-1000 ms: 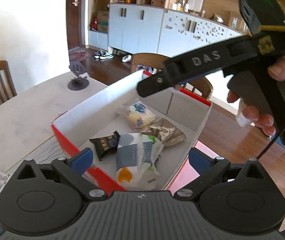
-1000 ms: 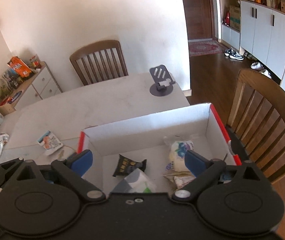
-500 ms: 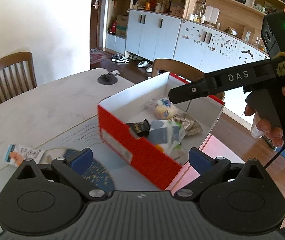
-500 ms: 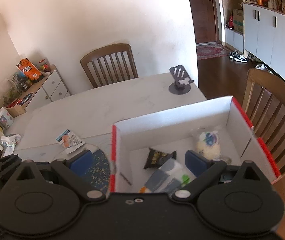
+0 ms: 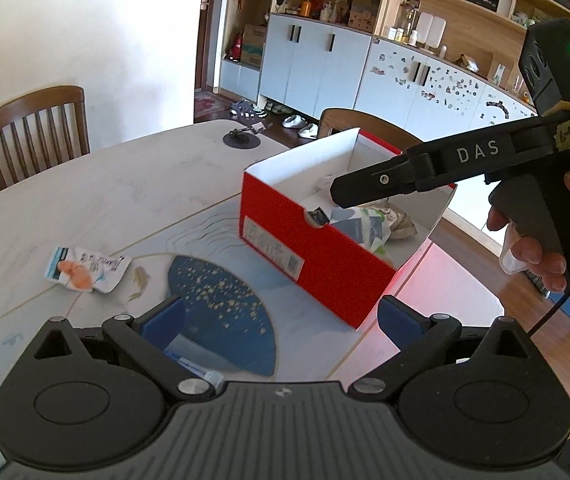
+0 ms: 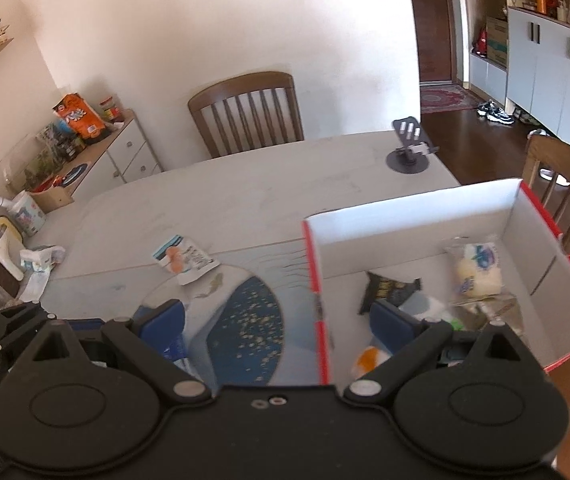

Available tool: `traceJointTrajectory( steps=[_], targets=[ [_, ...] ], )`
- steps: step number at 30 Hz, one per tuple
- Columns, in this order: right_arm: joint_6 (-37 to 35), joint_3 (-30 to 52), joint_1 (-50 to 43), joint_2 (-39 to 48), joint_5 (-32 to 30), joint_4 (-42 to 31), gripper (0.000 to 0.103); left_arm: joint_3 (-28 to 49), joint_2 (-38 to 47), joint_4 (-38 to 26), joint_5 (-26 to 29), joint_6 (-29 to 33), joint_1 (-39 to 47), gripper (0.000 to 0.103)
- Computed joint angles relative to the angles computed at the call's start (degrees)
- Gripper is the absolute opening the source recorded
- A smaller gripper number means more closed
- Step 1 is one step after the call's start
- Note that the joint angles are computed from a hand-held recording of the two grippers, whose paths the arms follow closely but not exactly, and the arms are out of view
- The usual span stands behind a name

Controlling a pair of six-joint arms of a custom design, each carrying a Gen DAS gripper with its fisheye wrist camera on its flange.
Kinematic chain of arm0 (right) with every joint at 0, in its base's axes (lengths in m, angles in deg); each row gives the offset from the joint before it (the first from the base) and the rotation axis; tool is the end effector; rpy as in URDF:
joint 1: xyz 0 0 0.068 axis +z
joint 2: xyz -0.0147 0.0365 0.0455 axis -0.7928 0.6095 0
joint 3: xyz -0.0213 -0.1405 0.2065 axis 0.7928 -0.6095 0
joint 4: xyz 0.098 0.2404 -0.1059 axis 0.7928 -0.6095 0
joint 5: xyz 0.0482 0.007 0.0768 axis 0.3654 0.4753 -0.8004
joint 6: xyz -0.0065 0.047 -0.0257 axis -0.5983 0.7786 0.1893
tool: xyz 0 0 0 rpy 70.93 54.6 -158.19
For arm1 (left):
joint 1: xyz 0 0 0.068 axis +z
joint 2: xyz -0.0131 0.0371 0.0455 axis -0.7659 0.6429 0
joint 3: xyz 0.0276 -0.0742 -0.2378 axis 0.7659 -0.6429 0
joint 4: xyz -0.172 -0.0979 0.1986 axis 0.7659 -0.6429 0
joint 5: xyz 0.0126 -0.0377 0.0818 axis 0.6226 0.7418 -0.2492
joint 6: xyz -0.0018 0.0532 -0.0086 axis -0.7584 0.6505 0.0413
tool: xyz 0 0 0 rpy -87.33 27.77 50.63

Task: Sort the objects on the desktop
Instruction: 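Withdraw both open tools from the box back toward the table, then move left tool to the yellow squishy toy while right tool reaches the blue wafer packet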

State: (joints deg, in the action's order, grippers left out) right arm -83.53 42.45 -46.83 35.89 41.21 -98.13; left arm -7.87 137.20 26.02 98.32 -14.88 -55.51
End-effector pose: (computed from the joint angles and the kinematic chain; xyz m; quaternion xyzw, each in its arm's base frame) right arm 0.3580 0.0534 0.1916 -0.2368 0.8922 0.2271 0.3102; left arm 0.2304 -0.0290 0.1830 0.0689 0.9128 -0.1101 0.3871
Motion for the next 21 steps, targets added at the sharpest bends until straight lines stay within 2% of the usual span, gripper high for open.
traceJointTrajectory(
  steps=[11,21],
  targets=[
    [4.4,-4.5,7.0,-3.2,3.4,2.2,0.099,-5.9,-7.5,-5.2,6.5,6.3,10.2,0.103],
    [6.7,-4.9,13.7,-1.1,6.9,3.9,0.099,-10.9,-10.5,-7.3,11.4,11.6,20.6,0.103]
  ],
)
